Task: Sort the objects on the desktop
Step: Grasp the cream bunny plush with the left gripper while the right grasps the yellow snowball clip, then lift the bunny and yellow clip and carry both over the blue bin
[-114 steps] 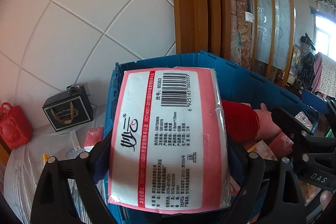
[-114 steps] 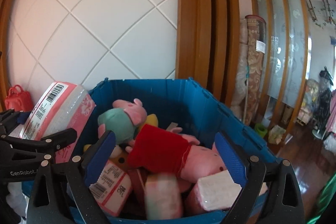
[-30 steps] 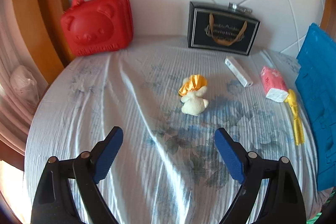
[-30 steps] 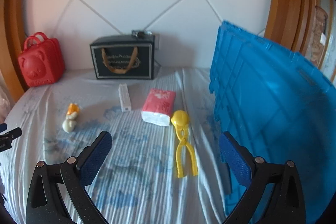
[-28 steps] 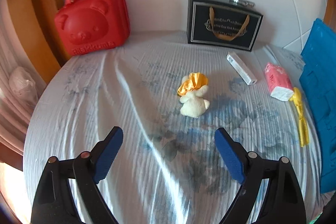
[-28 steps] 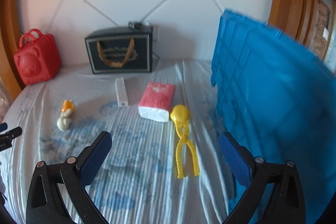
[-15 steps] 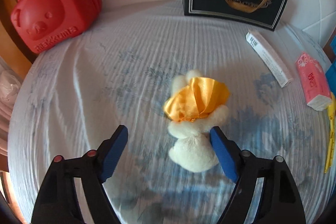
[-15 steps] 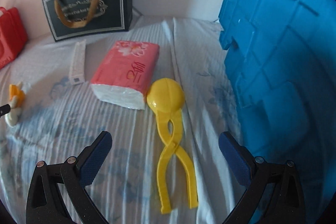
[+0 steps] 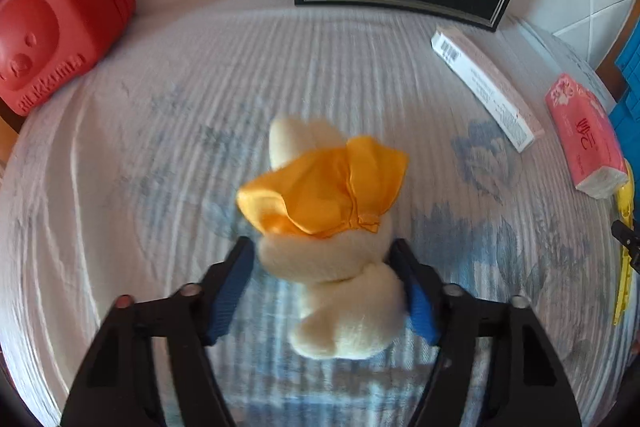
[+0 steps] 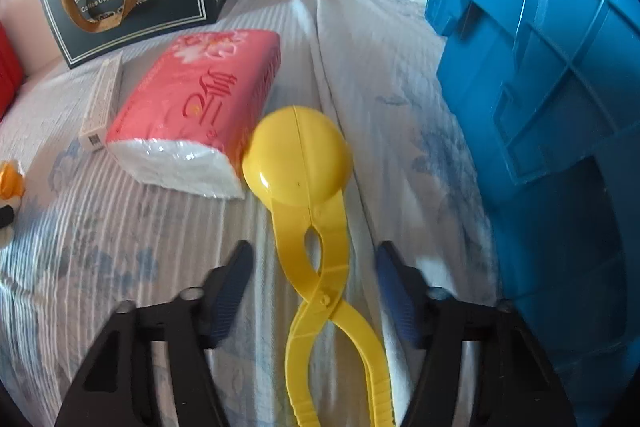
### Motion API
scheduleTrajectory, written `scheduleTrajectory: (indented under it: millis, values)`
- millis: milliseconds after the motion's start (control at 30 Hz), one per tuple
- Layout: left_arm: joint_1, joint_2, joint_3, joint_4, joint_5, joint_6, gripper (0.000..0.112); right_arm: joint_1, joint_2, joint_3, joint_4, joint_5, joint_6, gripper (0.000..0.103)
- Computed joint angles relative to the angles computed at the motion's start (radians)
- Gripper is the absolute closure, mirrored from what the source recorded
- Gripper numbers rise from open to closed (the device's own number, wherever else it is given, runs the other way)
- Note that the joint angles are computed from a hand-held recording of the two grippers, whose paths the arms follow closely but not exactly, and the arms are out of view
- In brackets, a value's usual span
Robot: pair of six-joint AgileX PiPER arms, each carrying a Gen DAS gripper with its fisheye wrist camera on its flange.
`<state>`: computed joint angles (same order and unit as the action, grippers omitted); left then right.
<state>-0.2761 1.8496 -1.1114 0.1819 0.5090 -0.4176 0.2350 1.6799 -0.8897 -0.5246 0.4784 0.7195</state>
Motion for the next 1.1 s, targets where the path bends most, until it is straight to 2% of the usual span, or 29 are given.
scheduleTrajectory:
  millis: [33,100,133,167,433,633,767,833,1000,1100]
  values:
    - [-0.006,-0.007,0.007,0.018,-0.003,-0.014,0.06,0.0,0.003,0.003,0.003,-0.004,-0.001,0.056]
    - [-0.009,-0.02,0.015,0.0,-0.003,0.007,0.071,-0.009,0.006,0.009,0.026,-0.019,-0.018,0.06]
    - [-0.015,-0.028,0.019,0.022,0.003,-0.018,0.071,-0.01,0.004,0.011,0.027,-0.022,-0.016,0.071]
    - [-0.018,-0.037,0.026,0.031,-0.001,-0.029,0.071,-0.009,-0.004,0.016,0.022,-0.025,-0.007,0.073]
    - [-0.049,-0.172,0.116,0.131,0.02,-0.147,0.071,0.03,-0.098,0.042,0.003,-0.004,0.026,0.073]
    - [-0.074,-0.353,0.21,0.213,0.066,-0.226,0.071,0.137,-0.218,0.067,-0.052,0.059,0.122,0.073]
    - [-0.143,-0.495,0.245,0.273,0.136,-0.297,0.071,0.252,-0.352,0.081,-0.08,0.149,0.184,0.073]
    - [-0.19,-0.567,0.248,0.304,0.178,-0.323,0.071,0.336,-0.426,0.072,-0.113,0.222,0.23,0.073]
    - [-0.351,-0.718,0.203,0.386,0.307,-0.418,0.071,0.59,-0.568,-0.016,-0.224,0.476,0.347,0.073]
    - [-0.488,-0.761,0.15,0.46,0.394,-0.496,0.071,0.777,-0.618,-0.109,-0.314,0.693,0.419,0.073]
